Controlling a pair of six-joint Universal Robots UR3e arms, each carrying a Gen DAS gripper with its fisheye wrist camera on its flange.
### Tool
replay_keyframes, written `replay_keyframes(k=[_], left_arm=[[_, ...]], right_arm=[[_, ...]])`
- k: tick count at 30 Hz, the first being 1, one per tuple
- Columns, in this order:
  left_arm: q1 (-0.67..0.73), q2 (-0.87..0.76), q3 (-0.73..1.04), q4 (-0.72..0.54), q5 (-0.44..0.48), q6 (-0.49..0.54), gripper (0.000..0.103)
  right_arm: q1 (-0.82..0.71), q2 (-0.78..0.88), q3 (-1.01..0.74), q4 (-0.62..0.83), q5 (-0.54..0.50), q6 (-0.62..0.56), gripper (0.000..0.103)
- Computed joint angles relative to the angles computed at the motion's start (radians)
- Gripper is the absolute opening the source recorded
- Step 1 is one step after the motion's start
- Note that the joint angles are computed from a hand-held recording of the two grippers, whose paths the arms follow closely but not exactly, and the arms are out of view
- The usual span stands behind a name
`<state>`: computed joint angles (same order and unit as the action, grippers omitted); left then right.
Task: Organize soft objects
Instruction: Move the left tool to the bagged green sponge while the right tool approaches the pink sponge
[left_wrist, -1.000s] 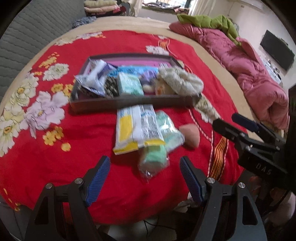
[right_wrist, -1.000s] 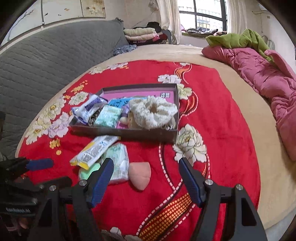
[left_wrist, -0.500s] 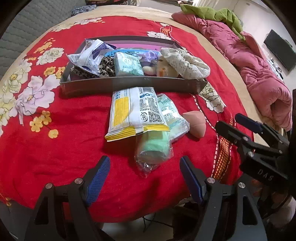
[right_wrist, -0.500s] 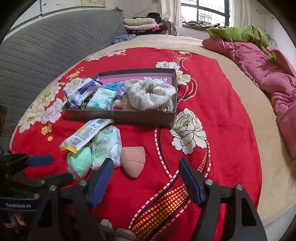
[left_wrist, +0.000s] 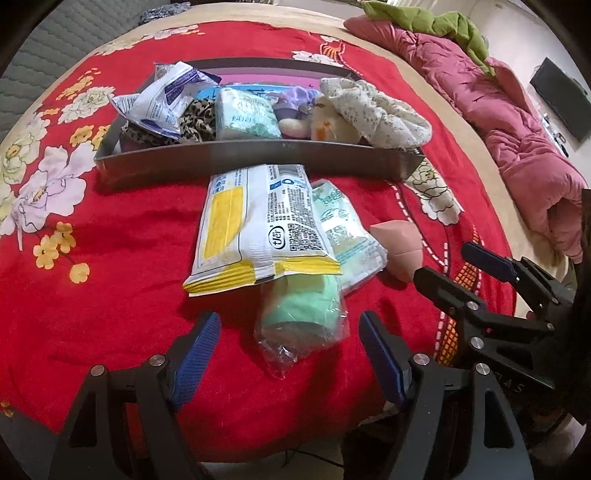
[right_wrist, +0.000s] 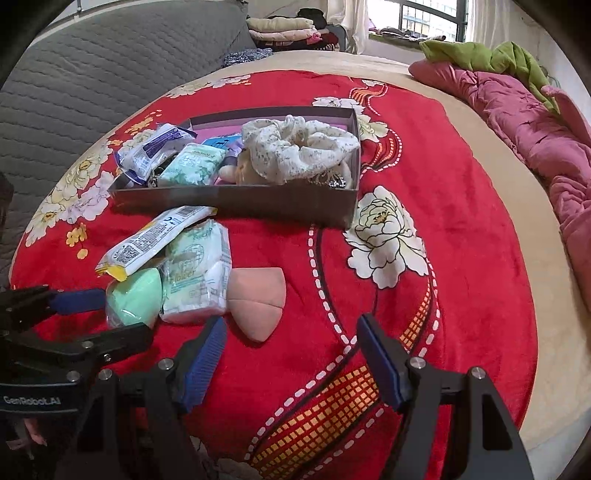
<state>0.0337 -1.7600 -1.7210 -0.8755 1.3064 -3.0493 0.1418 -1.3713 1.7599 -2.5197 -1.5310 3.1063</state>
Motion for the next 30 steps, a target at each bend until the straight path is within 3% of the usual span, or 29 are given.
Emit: replay_keyframes(k=[7,16,22,30], left_arm=[[0.003,-0.042,0.018,0.018,-0.001,-0.015,0.078],[0.023,-0.058,0.011,0.029,-0.079,0.002,0.052],[0.03,-0.061,0.01,0.033,-0.102,0.001,0.048],[0.044,-0.052,-0.004,0.034,-0.117,0.008,0.048]], right_arm=[[0.008,0.035,-0.016,-0.007,-0.001,0.0,0.072],[0.03,0.103,-0.066,-0.028,-0.033,0.006,0.072],[0.032,0.134,-0.092,-0.037,-0.028,0.014,0.072],[0.024,0.156,-0.104,-0.064,0.039,-0.005,0.052]])
